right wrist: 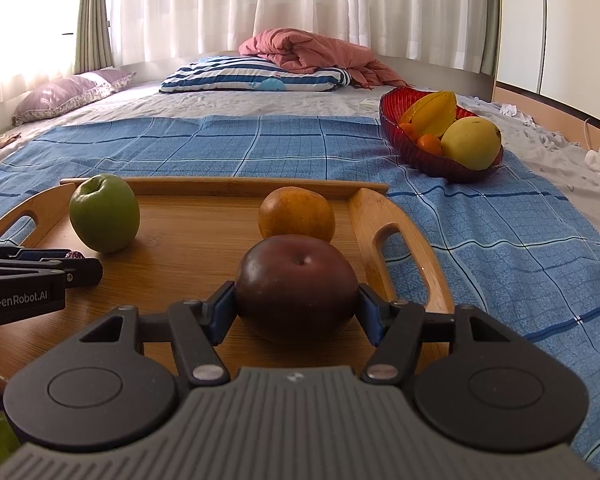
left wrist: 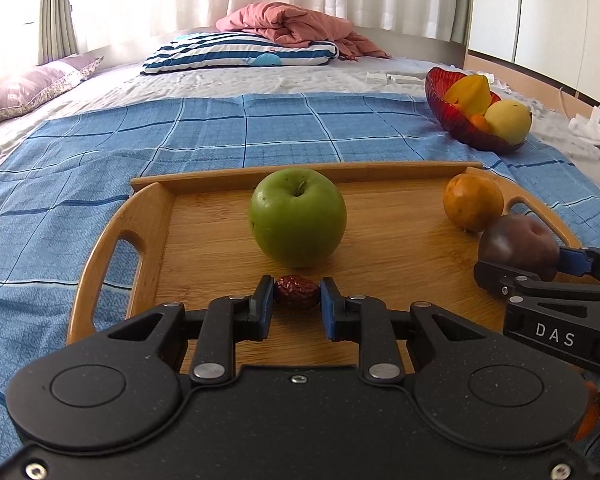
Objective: Organize fruits
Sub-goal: 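Carry the red date and dark red apple over the tray with both tools, then release the date and dark red apple onto the tray, opening both tools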
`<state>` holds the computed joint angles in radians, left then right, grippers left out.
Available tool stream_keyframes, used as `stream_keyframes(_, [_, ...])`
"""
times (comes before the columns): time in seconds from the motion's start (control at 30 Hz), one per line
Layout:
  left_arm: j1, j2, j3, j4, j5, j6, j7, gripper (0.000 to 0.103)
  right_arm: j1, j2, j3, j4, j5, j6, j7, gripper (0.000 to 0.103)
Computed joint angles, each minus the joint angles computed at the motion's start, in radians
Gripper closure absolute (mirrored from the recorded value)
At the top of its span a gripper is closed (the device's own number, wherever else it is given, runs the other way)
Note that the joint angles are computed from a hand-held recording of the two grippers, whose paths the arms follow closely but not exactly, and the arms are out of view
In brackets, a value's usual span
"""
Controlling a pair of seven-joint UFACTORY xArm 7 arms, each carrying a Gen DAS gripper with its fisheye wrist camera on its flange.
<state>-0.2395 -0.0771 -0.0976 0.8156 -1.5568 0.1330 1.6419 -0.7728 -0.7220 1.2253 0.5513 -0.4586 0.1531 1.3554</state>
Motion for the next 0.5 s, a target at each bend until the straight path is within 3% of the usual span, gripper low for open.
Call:
stream_keyframes(0.33, [0.001,-0.003,0.002,-0.004,0.020,0.005,-0.021,0.079,0.000,0.009,0.003,0.008,-0.005,0.016,-0.010,0.035])
stream_keyframes(0.4, [0.001,-0.004,0.003,-0.006,0.041,0.007,-0.046,0.073,0.002,-0.006,0.003,0.005,-0.005,0.013,-0.003,0.034])
stream_keyframes(0.43, [0.002,-0.005,0.005,-0.007,0.051,0.013,-0.057,0.066,0.004,-0.016,0.002,0.002,-0.005,0.010,0.000,0.028])
stream_keyframes(0.5, [0.002,-0.009,0.008,-0.010,0.059,0.019,-0.066,0.062,0.009,-0.038,0.000,-0.001,-0.007,0.006,0.001,0.024])
